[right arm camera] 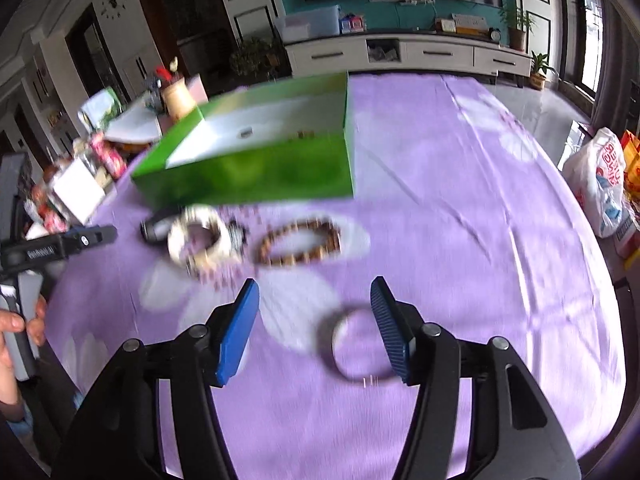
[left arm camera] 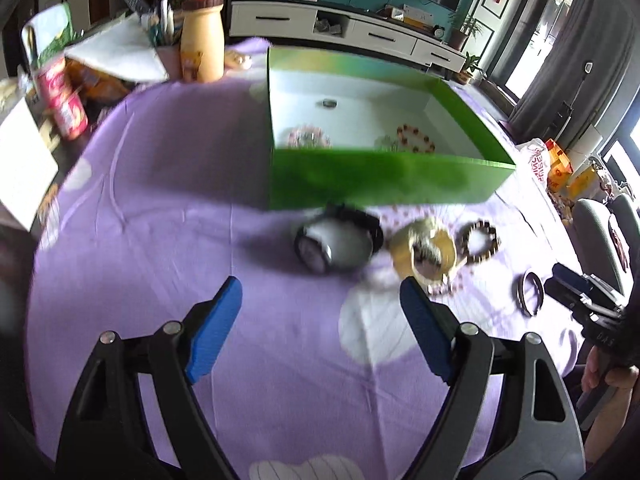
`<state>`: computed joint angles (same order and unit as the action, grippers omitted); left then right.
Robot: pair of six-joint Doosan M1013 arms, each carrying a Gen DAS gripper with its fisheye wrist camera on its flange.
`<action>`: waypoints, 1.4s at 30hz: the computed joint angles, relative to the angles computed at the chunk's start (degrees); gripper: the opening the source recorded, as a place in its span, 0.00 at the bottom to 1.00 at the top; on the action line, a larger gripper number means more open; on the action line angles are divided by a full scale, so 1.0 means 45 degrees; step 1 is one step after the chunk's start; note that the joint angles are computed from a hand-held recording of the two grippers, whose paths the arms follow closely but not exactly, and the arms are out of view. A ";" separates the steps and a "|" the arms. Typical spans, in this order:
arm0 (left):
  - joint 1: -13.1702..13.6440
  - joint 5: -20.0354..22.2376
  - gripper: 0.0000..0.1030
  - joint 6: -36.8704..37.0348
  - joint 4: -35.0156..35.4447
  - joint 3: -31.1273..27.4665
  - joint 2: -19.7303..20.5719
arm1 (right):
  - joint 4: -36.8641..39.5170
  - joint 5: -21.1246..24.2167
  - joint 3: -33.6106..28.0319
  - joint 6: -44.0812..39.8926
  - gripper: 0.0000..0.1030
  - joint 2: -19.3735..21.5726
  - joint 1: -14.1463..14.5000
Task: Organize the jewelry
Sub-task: 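Lift both open tools out of the green box, then move the left tool toward the cream watch while the right tool approaches the silver bangle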
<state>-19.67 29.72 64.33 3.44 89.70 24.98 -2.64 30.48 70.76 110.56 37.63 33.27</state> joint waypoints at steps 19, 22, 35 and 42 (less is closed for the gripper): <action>-0.0208 0.0045 0.80 0.1583 -0.3020 -0.0336 0.0456 | -0.3722 0.0618 0.0130 0.1935 0.08 0.0460 0.0611; -0.0280 0.0157 0.79 0.1563 -0.3080 -0.0661 0.0659 | -0.3670 0.0505 0.0047 0.1835 0.02 0.0529 0.0623; -0.0542 0.1317 0.43 -0.0446 -0.1690 -0.2017 0.1629 | -0.2281 -0.0542 0.0424 0.1190 0.02 0.0313 0.0435; -0.0713 0.1715 0.20 -0.0854 -0.0540 -0.2292 0.1860 | -0.1973 -0.0816 0.0570 0.1085 0.02 0.0238 0.0402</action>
